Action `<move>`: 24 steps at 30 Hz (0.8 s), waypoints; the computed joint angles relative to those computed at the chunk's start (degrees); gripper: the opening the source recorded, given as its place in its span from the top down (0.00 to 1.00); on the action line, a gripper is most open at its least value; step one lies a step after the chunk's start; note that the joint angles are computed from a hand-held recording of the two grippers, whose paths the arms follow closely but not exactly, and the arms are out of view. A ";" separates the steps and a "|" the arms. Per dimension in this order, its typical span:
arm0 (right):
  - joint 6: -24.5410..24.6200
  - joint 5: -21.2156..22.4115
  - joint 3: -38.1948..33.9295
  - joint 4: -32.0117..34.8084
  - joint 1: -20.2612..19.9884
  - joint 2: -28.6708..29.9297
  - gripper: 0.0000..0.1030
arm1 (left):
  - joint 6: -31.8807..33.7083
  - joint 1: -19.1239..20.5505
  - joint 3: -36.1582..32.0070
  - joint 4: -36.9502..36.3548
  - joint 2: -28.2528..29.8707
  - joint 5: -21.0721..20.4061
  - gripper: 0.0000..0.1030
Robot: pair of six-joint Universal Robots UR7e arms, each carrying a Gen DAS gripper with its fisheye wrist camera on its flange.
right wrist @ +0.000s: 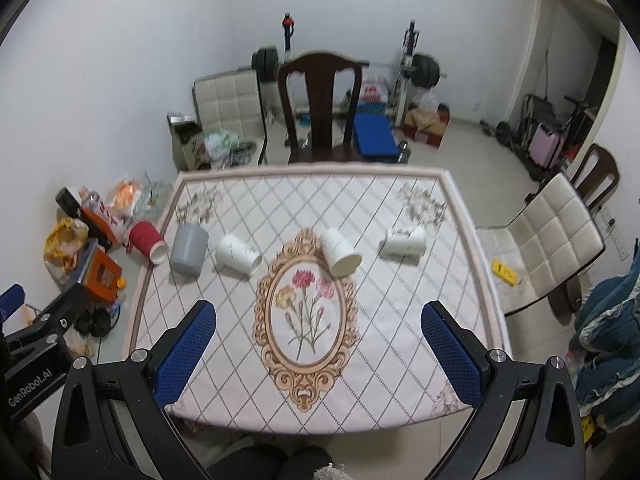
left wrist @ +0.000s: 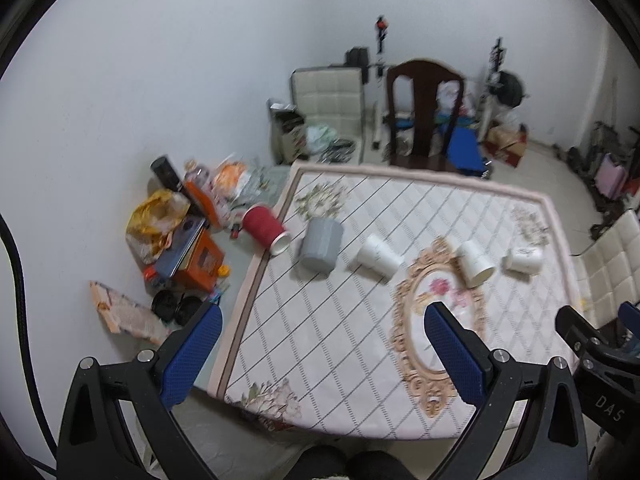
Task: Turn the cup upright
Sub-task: 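Reach the left gripper to the red cup lying on its side and close on it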
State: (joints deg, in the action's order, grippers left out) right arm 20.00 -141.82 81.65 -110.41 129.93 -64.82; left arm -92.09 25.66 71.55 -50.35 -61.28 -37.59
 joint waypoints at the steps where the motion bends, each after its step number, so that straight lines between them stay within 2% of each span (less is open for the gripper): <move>1: -0.15 0.92 0.27 0.36 -0.77 0.23 0.00 | -0.93 0.57 0.60 0.40 -0.05 -0.35 0.00; 8: -0.94 5.00 1.54 1.84 -6.37 4.74 0.00 | -5.19 7.31 4.76 2.62 -2.07 -4.94 0.00; 12: -1.04 7.60 1.32 2.15 -9.54 9.15 0.00 | -4.23 12.13 6.53 0.94 -3.58 -5.77 0.00; 19: 2.30 10.55 -4.85 4.91 -13.18 19.95 0.00 | 4.51 21.80 6.34 -5.64 -4.30 -5.10 0.00; 24: 4.12 10.31 -11.82 6.79 -13.99 27.98 0.00 | 11.84 28.48 3.77 -12.24 -2.60 -4.31 0.00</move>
State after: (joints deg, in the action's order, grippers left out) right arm 24.12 -131.50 69.83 -103.63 115.94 -36.84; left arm -80.24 54.14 75.31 -62.60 -63.88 -41.89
